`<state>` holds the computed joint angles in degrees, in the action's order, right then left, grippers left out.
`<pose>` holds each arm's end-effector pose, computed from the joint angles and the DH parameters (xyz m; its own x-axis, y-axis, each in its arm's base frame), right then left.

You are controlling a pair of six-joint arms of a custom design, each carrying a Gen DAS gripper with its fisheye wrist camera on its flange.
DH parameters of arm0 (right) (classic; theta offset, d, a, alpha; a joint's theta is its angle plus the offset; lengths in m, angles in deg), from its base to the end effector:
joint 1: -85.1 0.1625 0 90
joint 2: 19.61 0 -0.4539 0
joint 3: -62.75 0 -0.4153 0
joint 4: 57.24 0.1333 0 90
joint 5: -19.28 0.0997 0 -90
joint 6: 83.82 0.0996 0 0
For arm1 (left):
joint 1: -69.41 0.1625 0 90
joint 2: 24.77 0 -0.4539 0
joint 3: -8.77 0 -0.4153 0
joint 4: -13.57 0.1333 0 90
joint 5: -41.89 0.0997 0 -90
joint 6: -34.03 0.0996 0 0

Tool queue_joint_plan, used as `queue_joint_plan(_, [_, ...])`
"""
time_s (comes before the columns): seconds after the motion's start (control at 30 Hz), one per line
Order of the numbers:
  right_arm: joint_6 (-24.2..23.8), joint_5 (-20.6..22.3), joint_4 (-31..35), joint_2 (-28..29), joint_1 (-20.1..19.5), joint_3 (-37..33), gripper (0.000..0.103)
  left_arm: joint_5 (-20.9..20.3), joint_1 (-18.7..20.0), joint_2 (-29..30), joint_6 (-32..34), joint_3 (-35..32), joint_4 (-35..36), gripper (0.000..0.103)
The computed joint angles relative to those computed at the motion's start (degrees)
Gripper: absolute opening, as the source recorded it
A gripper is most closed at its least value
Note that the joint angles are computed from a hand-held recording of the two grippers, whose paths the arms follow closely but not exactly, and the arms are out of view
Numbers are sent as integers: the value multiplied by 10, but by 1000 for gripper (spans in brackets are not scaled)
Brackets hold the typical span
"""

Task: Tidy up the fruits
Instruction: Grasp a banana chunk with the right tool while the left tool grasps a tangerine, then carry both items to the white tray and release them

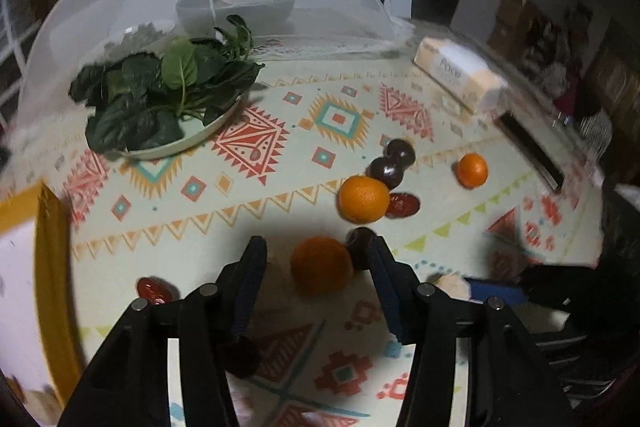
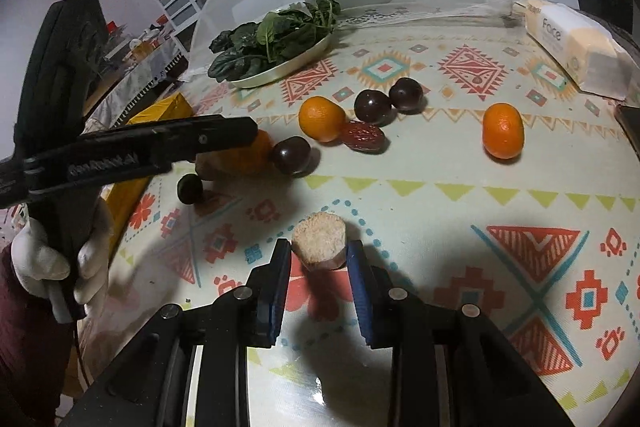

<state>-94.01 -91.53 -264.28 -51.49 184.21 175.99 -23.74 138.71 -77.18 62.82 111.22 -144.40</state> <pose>0.1890 -0.5603 -0.0258 -0.9180 -0.0862 0.3872 -0.2957 0.7994 -0.5230 -0.0724 -0.6850 0.1482 -0.6242 0.6067 -0.4923 0.7267 0.6822 -0.0807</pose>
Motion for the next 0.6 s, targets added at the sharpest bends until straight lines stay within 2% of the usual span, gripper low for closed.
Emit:
queue_joint_plan(0.17, [3, 22, -2, -4, -8, 6, 32, 40, -14, -5, 78, 26, -16, 51])
queue_joint_plan(0.27, [4, 33, -2, -6, -12, 8, 32, 43, -18, -7, 103, 31, -17, 51])
queue_joint_plan(0.4, [7, 42, -1, -7, -15, 9, 32, 44, -24, 3, 136, 21, -15, 51])
queue_joint_plan(0.6, [15, 65, 0, -13, -25, 15, 32, 95, -28, 32, 196, -4, 29, 51])
